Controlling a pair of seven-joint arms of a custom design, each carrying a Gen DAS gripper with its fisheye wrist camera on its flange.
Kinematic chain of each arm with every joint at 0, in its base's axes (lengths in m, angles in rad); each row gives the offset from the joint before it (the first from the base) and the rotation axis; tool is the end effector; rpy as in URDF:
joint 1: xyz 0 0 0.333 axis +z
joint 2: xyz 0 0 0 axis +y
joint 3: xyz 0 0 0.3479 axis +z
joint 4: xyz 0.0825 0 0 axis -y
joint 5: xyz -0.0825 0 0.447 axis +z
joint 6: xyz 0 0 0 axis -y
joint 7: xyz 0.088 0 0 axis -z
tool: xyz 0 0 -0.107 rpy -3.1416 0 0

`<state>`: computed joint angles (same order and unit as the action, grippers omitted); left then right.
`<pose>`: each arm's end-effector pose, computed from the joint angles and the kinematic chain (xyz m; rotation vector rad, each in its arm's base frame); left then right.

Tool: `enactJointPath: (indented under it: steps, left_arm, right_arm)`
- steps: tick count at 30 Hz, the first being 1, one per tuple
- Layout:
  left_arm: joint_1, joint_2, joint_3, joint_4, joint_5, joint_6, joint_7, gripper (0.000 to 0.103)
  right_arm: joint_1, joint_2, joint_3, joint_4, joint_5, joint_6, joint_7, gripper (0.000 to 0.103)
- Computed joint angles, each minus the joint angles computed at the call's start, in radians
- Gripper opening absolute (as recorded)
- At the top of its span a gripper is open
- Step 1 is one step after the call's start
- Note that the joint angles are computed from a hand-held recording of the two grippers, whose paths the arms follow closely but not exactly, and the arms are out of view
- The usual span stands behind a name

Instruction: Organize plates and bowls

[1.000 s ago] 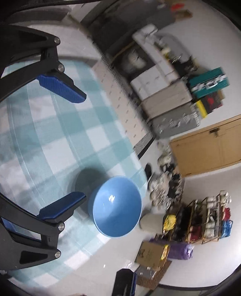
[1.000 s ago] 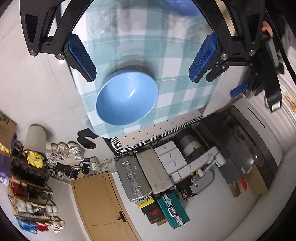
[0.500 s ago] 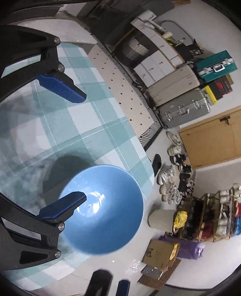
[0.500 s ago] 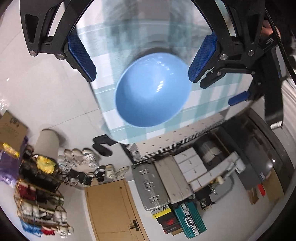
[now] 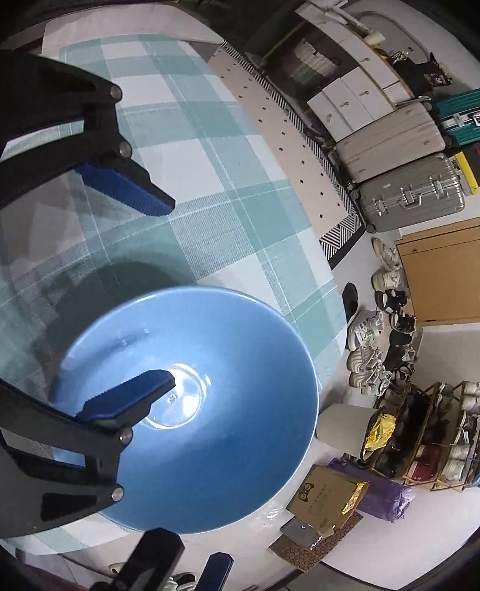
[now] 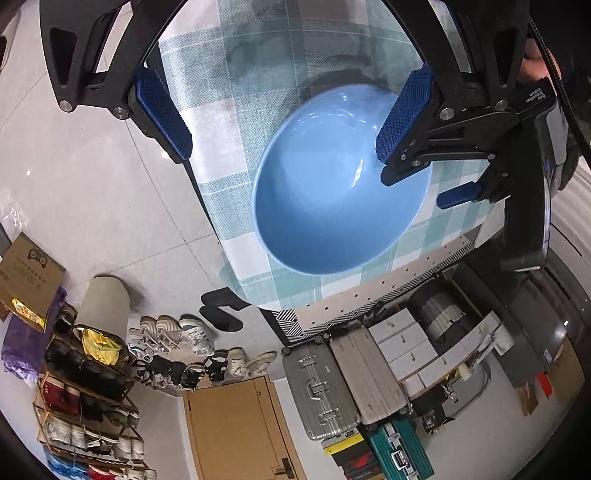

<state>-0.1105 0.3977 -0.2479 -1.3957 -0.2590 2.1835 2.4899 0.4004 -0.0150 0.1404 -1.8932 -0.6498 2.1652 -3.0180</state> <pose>0.7438 -0.2512 0.5478 -0.6240 2.8012 -0.7043 0.5654 0.3123 0.5554 -0.9129 2.4548 -0.6310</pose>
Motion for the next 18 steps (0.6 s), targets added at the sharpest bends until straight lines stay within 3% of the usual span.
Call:
enactJointPath:
  steps: [1,2,5,7,16,18]
  left_arm:
    - [-0.002,0.006,0.000,0.008,0.003,-0.008,-0.002,0.068]
    - [-0.005,0.010,0.001,0.015,0.010,-0.019,-0.005,0.062]
    - [-0.008,0.020,0.002,0.031,0.020,-0.050,-0.014,0.051]
    - [-0.009,0.029,0.003,0.047,0.025,-0.078,-0.020,0.039]
    - [-0.010,0.047,0.001,0.085,0.033,-0.145,-0.022,0.015]
    - [-0.010,0.041,0.002,0.078,0.032,-0.142,-0.025,0.014]
  right_arm:
    - [0.001,0.005,0.001,0.008,0.002,-0.007,-0.004,0.102]
    - [0.001,0.007,-0.001,0.007,0.004,-0.003,-0.007,0.102]
    - [-0.001,0.011,-0.005,0.002,0.017,0.015,-0.006,0.102]
    - [-0.002,0.011,-0.007,-0.002,0.023,0.024,-0.007,0.102]
    - [-0.002,0.009,-0.008,-0.010,0.036,0.039,-0.002,0.102]
    - [-0.002,0.007,-0.007,-0.011,0.038,0.037,-0.002,0.102]
